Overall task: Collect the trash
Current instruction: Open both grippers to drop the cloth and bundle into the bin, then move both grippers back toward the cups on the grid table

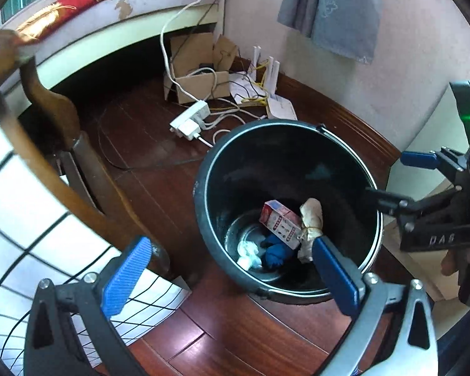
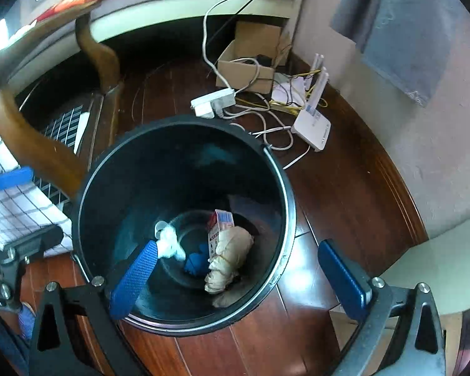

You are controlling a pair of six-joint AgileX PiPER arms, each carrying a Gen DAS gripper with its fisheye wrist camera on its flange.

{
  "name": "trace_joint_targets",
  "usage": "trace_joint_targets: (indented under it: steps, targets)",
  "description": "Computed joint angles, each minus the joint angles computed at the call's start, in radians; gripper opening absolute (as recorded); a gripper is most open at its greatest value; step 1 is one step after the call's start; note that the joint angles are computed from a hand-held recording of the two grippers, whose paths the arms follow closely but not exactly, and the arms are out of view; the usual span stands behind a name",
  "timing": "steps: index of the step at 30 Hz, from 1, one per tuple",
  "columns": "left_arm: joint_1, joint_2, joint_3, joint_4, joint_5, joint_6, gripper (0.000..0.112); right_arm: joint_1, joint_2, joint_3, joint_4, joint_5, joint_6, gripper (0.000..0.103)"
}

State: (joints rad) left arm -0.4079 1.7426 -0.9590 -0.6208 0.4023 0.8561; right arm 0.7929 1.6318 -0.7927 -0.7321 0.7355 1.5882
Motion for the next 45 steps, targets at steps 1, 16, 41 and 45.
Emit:
trace_joint_targets:
  steps: [1, 16, 41, 45]
  targets:
    - [0.005, -0.008, 0.0, -0.002, 0.004, -0.001, 0.103, 0.0, -0.005, -0.005, -0.001, 0.011, 0.001, 0.103]
    - [0.089, -0.212, 0.044, -0.056, 0.049, 0.021, 0.103, 0.185, -0.086, -0.182, -0.025, 0.281, 0.03, 0.103]
    - [0.647, -0.398, -0.018, -0.319, 0.241, 0.362, 0.103, 0.323, 0.248, -0.857, -0.253, 0.412, -0.175, 0.103]
    - [0.801, -0.339, -0.064, -0.415, 0.263, 0.463, 0.103, 0.297, 0.378, -1.087, -0.152, 0.39, -0.354, 0.103]
